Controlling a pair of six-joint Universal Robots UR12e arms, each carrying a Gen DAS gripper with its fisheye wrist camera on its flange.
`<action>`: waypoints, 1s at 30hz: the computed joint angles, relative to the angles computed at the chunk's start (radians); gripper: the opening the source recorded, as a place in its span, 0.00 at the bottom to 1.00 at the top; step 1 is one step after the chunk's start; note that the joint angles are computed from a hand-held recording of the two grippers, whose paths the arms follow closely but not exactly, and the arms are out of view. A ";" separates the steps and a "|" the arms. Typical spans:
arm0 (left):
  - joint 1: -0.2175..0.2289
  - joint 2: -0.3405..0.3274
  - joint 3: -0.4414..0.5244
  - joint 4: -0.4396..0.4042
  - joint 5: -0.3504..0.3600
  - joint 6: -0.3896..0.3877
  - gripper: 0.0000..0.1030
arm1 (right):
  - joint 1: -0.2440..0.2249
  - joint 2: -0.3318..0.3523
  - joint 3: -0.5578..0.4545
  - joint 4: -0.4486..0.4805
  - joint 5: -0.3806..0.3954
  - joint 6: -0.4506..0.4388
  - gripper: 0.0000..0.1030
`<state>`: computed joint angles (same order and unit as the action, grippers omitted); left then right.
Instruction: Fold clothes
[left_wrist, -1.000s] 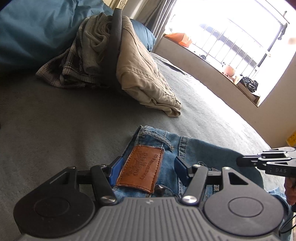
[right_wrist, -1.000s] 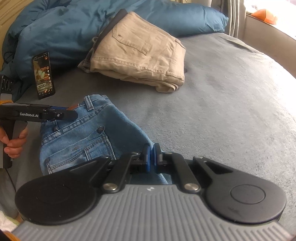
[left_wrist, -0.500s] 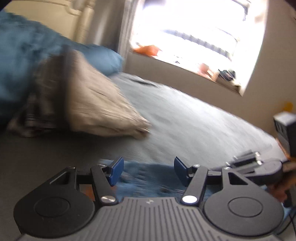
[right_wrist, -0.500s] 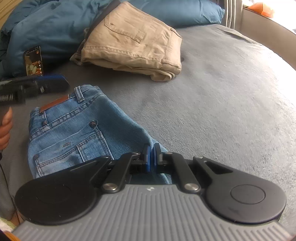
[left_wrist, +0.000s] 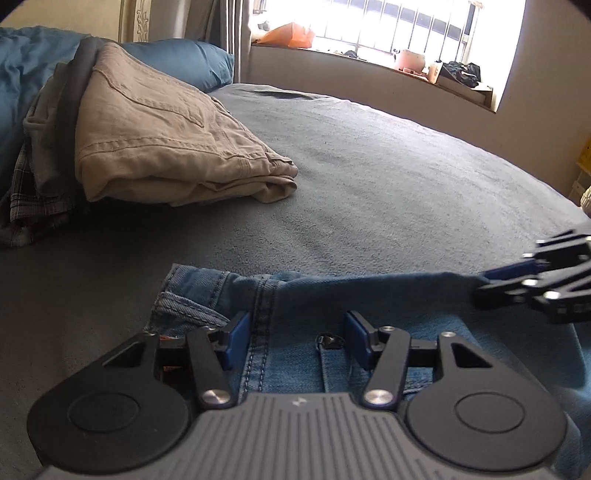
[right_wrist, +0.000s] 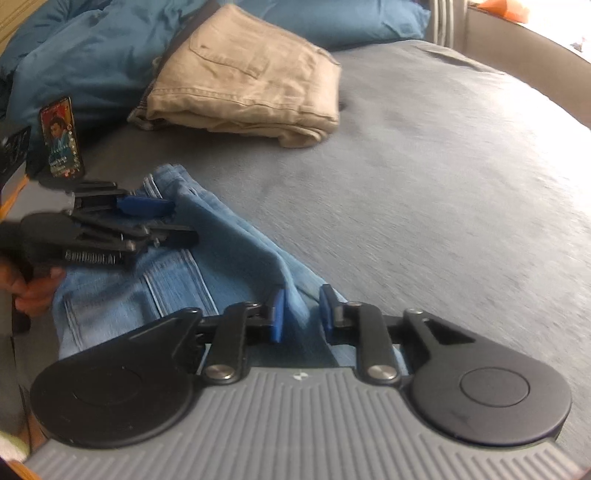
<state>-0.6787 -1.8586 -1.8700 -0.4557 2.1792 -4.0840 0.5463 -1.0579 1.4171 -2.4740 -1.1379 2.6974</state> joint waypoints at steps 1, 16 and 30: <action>0.001 0.000 0.001 -0.003 -0.001 0.001 0.55 | -0.007 -0.012 0.015 -0.004 -0.008 -0.006 0.23; 0.001 -0.011 0.025 -0.057 0.016 0.018 0.57 | -0.062 -0.084 0.151 -0.131 -0.054 -0.033 0.04; -0.004 -0.021 0.042 -0.090 0.039 0.026 0.57 | -0.028 -0.050 0.141 -0.209 -0.186 -0.080 0.03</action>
